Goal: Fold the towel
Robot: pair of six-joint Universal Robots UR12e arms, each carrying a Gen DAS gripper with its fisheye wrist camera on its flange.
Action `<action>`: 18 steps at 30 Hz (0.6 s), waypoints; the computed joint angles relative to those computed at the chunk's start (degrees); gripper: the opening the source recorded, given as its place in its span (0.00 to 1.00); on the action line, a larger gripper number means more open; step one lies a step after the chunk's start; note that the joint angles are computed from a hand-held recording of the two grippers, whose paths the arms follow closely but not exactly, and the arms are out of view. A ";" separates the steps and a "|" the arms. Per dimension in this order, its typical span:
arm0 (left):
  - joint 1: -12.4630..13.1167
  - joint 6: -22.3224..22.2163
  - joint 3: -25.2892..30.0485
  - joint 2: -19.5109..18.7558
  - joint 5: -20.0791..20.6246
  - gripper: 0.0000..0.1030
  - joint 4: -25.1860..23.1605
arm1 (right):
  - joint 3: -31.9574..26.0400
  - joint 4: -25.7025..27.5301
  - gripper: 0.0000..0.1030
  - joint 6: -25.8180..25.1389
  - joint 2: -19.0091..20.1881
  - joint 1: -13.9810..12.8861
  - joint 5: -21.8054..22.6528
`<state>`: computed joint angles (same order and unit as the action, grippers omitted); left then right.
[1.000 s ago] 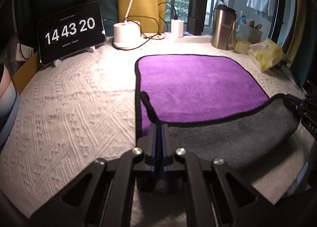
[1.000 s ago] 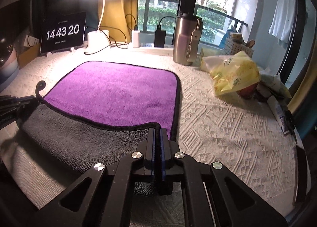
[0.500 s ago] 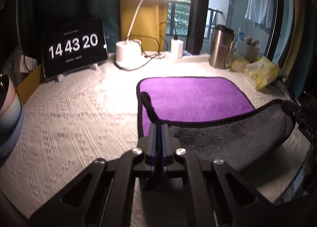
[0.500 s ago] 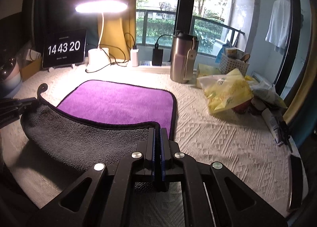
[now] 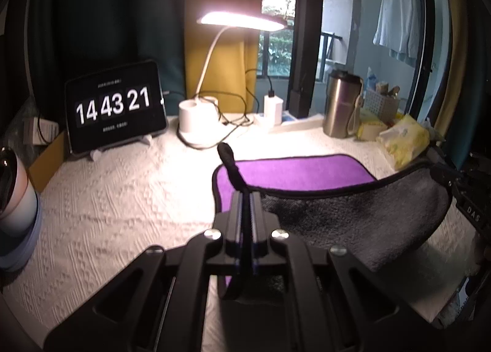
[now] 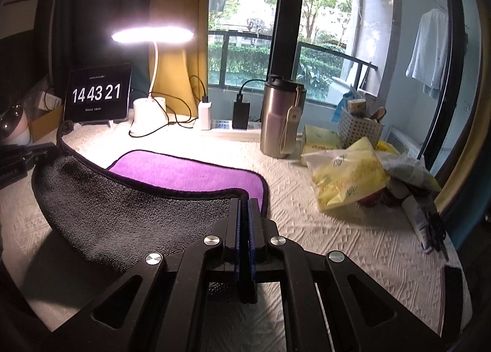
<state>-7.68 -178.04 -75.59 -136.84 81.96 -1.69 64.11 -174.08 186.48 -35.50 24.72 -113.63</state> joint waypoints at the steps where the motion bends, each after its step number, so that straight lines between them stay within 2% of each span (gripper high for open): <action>1: -0.02 -0.05 0.30 -0.13 0.03 0.04 0.08 | -0.14 -0.15 0.05 -0.17 0.08 -0.04 -0.06; 18: -0.31 -1.49 6.11 -2.92 1.86 0.04 0.24 | -6.09 -0.48 0.05 -2.29 3.07 -1.33 0.11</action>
